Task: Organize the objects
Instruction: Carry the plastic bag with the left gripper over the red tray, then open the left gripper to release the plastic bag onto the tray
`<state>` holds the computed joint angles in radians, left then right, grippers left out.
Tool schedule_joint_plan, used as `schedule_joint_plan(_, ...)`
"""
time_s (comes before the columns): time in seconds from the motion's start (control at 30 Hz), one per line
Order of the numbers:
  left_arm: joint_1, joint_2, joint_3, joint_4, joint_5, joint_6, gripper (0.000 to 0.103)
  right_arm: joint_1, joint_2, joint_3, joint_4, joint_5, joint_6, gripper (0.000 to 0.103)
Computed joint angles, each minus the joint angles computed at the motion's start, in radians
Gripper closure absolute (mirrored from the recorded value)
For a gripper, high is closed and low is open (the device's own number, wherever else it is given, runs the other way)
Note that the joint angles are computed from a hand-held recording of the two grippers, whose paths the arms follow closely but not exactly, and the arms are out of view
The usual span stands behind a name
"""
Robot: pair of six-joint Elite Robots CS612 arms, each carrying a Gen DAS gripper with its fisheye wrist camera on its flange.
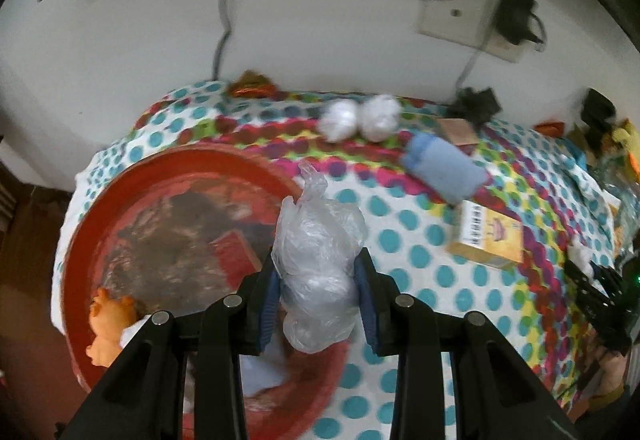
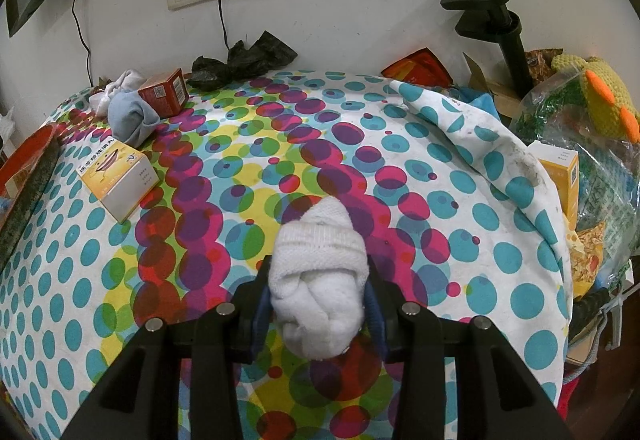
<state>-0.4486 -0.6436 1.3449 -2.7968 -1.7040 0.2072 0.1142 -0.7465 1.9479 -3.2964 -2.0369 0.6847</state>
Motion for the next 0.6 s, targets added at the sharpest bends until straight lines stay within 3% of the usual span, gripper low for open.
schedule_joint_plan(0.6,0.062,0.083,-0.121,0.064,0.098,-0.091,0.071,0.010,0.009,-0.025,0.027,-0.012,0.014,0.061)
